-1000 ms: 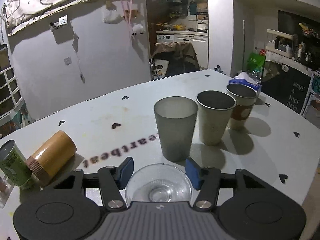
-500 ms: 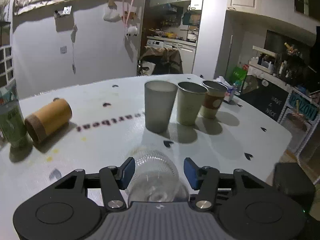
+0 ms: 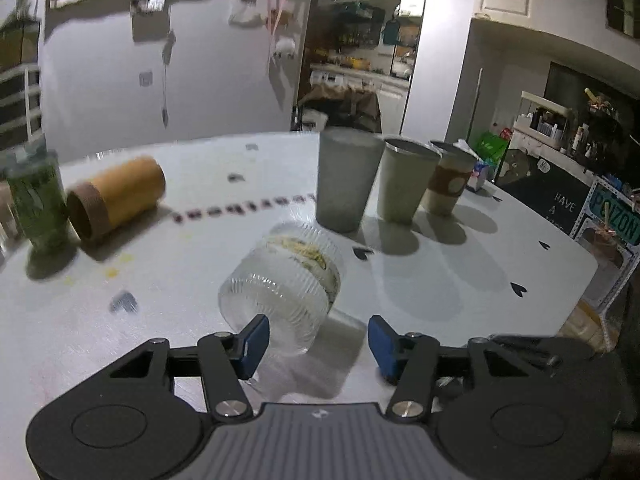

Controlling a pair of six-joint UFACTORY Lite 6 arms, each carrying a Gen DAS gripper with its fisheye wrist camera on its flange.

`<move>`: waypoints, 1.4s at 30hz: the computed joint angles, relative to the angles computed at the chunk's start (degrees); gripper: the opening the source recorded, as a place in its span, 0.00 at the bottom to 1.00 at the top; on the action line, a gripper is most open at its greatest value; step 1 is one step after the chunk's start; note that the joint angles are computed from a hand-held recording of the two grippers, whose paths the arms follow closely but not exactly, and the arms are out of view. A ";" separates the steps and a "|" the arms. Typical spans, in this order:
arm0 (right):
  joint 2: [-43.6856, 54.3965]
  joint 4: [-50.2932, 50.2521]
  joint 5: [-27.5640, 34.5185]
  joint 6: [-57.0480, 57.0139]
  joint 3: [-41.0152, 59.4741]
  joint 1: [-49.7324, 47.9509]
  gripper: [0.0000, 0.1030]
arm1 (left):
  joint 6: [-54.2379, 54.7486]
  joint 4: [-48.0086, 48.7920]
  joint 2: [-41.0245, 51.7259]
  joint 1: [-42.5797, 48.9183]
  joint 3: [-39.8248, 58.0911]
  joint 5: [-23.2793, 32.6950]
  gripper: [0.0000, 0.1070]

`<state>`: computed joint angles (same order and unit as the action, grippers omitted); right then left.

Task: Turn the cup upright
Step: 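Grasp the goblet bowl with the right tool while the left tool holds the foot, then rotate the goblet foot-down with the right tool while the left tool releases it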

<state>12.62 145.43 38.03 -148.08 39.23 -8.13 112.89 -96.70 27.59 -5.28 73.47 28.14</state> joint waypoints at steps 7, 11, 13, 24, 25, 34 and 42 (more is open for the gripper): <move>1.51 -13.93 -0.67 23.42 8.30 -6.79 0.37 | 5.94 -0.98 1.83 3.02 3.44 -1.08 0.52; 6.15 -22.96 -0.54 42.17 17.41 -7.12 0.51 | 3.19 3.45 5.81 4.36 7.46 -1.81 0.52; 9.11 -26.28 -0.90 51.22 22.05 -6.65 0.56 | 1.08 5.53 7.97 5.06 9.34 -1.78 0.47; 26.01 -40.90 -6.31 88.94 45.43 -1.11 0.76 | 12.77 -3.05 8.63 6.33 6.74 0.60 0.47; 26.69 -40.93 -6.76 89.99 46.27 -0.81 0.77 | 14.19 -4.06 8.60 6.44 6.39 0.96 0.47; 33.86 -50.50 -4.93 107.32 55.23 -0.83 0.78 | 24.23 -12.07 7.51 6.69 2.52 2.77 0.47; 34.45 -57.21 -3.10 108.49 59.17 -1.09 0.71 | 21.81 -14.07 7.08 6.93 1.71 3.08 0.49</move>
<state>47.07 88.22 34.92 -39.59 98.41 -9.22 134.70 -110.77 34.68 1.66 75.18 31.22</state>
